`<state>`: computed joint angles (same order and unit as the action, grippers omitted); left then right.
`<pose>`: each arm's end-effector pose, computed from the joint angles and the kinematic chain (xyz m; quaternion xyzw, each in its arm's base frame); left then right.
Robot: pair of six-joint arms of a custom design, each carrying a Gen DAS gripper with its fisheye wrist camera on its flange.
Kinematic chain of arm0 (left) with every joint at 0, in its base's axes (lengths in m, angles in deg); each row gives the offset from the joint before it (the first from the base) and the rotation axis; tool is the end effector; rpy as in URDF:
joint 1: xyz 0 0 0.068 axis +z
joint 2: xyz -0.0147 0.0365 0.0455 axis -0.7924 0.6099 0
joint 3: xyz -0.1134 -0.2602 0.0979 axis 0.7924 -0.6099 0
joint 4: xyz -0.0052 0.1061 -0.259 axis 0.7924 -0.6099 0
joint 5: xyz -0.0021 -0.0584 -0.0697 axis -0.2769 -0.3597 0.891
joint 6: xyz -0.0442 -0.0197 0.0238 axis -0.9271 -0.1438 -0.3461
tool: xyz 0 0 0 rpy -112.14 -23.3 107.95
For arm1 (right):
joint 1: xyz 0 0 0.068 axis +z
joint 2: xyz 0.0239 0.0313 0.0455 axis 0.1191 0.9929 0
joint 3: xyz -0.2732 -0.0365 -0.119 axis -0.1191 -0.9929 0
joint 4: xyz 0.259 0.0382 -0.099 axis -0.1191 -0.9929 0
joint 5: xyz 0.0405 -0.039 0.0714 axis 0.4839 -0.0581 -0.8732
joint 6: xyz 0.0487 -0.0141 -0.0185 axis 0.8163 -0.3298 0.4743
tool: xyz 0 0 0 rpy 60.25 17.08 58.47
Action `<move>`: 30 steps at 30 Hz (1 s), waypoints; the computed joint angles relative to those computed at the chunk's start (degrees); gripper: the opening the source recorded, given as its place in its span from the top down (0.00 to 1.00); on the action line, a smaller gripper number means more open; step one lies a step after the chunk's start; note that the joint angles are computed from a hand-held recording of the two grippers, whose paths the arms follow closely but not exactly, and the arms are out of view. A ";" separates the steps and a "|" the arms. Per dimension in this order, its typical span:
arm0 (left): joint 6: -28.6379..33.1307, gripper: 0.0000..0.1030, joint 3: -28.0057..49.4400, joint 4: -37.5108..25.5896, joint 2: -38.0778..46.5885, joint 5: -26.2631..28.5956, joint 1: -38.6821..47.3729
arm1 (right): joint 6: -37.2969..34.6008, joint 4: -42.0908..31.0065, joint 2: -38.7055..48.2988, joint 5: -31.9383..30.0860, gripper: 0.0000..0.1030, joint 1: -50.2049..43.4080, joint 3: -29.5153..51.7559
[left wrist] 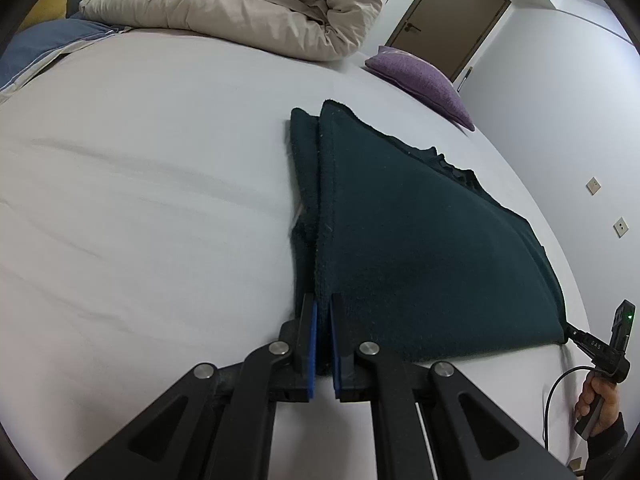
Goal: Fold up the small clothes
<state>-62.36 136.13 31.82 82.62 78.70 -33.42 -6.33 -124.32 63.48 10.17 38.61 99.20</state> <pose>0.3634 0.1017 0.2159 0.0795 0.9254 -0.2406 0.2819 0.1022 0.0466 0.2744 0.2575 0.9102 0.0399 0.3218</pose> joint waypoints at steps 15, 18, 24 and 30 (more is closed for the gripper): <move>-0.15 0.93 0.57 -0.38 0.36 0.26 0.11 | 5.09 -3.09 0.54 2.86 0.95 4.92 0.67; -0.05 0.93 0.63 -0.40 0.44 0.19 0.11 | 6.98 -3.53 -0.22 3.33 0.96 6.18 0.18; -0.10 0.93 0.74 -0.60 0.46 0.33 0.18 | 5.98 -2.10 -1.14 0.92 0.95 4.49 -0.93; -0.22 0.89 1.36 -1.36 0.89 0.59 0.41 | 7.13 -3.14 -0.37 1.88 0.95 6.42 -0.44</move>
